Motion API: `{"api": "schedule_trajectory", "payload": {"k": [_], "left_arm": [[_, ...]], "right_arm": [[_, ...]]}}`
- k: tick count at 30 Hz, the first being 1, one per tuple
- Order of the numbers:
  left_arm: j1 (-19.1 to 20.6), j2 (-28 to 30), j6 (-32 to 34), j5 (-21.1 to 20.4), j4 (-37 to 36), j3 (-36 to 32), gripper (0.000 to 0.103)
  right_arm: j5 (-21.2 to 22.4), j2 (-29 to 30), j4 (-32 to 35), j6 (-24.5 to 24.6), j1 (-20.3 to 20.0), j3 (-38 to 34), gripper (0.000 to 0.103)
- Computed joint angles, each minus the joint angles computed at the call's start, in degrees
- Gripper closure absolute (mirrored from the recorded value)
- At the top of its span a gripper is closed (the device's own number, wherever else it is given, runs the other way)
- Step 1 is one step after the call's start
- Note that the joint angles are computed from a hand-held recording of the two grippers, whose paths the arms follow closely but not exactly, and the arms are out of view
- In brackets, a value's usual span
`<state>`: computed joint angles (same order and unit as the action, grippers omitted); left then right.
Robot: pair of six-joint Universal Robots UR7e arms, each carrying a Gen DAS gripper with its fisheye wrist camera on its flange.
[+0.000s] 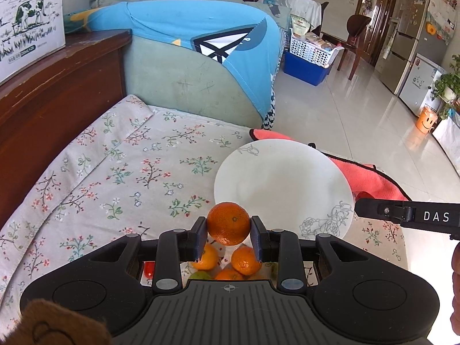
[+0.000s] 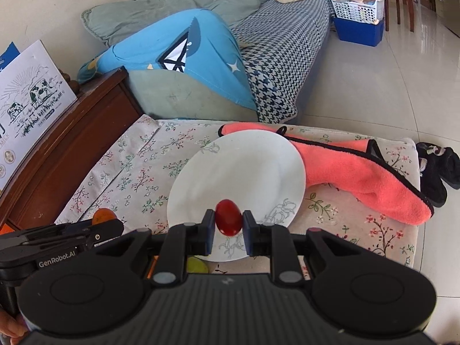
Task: Organize fruits
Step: 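Carry both fruits over the white plate and open right tool to drop tomato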
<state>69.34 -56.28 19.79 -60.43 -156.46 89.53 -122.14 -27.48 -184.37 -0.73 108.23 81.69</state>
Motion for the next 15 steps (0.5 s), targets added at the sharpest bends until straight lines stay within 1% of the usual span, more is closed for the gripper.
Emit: {"api": "schedule_trajectory", "payload": {"k": [3,6,11,15], "left_arm": [[0.4,2.1,0.4,-0.6,0.3,-2.0,0.074],[0.8,4.0,0.6,-1.2,0.7,-3.7,0.074],[1.3,6.8,0.8,-1.6,1.7,-6.4,0.074],[1.8,8.3,0.5,-2.6,3.2,-7.8,0.074]], "right_arm": [[-0.1,0.5,0.4,1.7,-0.4,-1.2,0.082],[-1.1,1.4,0.5,2.5,-0.7,-2.8,0.082],[-1.2,2.5,1.7,3.7,-1.4,-4.7,0.082],[0.1,3.2,4.4,5.9,-2.1,-6.4,0.082]]}}
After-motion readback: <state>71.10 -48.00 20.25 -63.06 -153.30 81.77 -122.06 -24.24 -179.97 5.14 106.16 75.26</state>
